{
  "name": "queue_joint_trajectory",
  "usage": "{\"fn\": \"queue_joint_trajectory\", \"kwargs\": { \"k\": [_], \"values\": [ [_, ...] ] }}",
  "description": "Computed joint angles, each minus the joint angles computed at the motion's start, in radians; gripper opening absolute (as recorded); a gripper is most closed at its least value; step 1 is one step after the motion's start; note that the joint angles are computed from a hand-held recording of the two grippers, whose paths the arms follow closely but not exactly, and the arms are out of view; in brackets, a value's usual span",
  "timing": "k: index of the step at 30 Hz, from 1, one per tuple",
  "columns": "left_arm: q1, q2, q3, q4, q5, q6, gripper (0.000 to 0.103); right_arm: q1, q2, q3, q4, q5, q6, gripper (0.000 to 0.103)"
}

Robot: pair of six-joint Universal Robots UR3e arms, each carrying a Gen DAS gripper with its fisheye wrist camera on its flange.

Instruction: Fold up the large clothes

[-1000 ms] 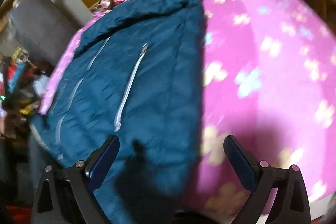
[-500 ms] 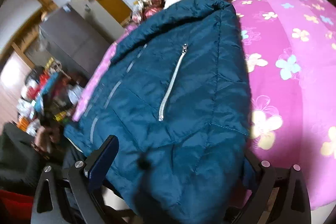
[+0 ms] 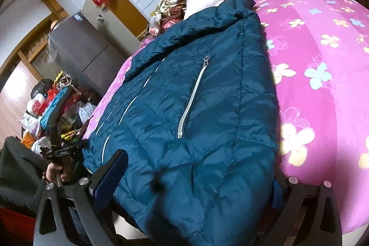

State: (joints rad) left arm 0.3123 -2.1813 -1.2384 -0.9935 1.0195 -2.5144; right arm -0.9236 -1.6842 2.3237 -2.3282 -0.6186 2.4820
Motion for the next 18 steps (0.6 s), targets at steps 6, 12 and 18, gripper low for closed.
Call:
{"fn": "queue_joint_trajectory", "kwargs": {
  "k": [6,12,18],
  "values": [
    [0.018,-0.040,0.083,-0.133,-0.065,0.006,0.095,0.000,-0.010,0.023,-0.040,-0.002,0.024,0.103],
    [0.058,-0.026,0.093,-0.236,-0.106,0.058,0.070,-0.002,-0.020,0.037,-0.054,-0.005,0.027,0.103],
    [0.094,-0.076,0.191,-0.429,-0.174,0.140,0.067,-0.034,-0.076,0.035,0.095,0.016,-0.039,0.103]
  ]
}}
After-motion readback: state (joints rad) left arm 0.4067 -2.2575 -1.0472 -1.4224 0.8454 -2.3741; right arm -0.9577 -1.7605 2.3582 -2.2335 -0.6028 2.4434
